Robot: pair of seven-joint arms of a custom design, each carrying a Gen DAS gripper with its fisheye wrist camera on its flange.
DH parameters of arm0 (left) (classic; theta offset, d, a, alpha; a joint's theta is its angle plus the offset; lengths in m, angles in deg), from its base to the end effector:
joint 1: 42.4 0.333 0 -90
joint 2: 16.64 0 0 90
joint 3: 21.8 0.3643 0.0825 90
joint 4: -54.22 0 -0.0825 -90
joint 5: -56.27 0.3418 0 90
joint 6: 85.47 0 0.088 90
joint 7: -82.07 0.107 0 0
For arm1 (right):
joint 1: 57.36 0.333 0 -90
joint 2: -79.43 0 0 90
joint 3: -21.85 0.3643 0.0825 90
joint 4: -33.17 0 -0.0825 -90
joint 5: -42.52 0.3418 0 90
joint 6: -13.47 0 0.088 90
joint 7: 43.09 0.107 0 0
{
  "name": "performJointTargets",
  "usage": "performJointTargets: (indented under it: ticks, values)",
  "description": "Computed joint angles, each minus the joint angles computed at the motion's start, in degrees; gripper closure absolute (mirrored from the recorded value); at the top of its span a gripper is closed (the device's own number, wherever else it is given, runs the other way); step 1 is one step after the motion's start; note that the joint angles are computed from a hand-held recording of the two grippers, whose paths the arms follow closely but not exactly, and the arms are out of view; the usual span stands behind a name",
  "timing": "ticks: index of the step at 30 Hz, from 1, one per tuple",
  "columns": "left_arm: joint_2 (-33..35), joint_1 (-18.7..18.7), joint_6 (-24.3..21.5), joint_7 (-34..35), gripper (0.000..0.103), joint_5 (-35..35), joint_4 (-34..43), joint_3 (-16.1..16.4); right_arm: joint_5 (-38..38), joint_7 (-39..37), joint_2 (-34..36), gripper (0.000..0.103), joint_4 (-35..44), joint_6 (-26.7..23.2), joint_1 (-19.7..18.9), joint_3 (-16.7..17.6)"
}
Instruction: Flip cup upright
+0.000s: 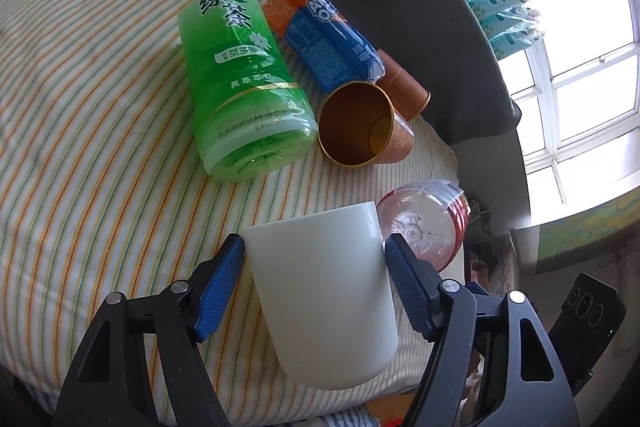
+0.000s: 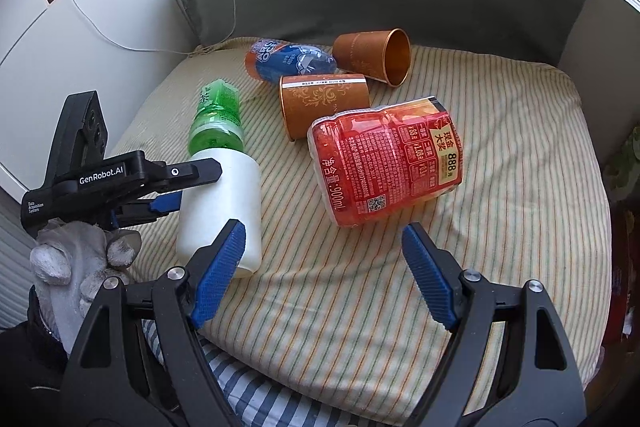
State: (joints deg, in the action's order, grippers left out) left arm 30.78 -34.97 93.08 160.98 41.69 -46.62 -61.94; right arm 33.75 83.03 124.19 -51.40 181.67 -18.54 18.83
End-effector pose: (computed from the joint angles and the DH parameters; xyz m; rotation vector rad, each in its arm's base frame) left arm 0.6614 -0.2590 0.3083 2.1233 -1.6827 1.1167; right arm 0.6088 0.4665 0.3523 -1.8876 1.6047 -0.2787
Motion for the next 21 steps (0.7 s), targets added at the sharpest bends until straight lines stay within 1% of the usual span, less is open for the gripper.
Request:
performJointTargets:
  ticks: [2,8,12,16,18,21]
  values:
    - [-0.4,-0.7,0.7,0.0,0.031,0.4,-0.3,0.8,0.0,0.3,-0.1,0.020,-0.2,0.1,0.2,-0.4]
    - [-1.5,-0.8,3.9,-0.3,0.031,2.6,-2.2,1.2,-0.3,1.2,-0.3,0.020,-0.8,0.3,0.6,-1.1]
    - [-3.4,-3.1,6.8,-1.6,0.031,5.6,-3.9,4.2,-0.1,1.6,-0.4,0.020,-1.2,0.9,0.3,-1.0]
    - [-5.3,-7.9,8.7,-3.2,0.031,9.0,-4.3,10.0,-0.2,1.7,-0.2,0.020,-1.1,1.3,0.4,-1.2]
    - [-6.6,-11.8,10.1,-3.9,0.032,10.4,-4.7,14.6,-0.4,2.0,-0.2,0.020,-1.2,1.3,0.8,-1.7]
    - [-8.4,-19.1,12.6,-4.7,0.032,11.7,-5.3,22.7,-0.5,2.1,-0.3,0.020,-1.4,1.3,0.7,-1.7]
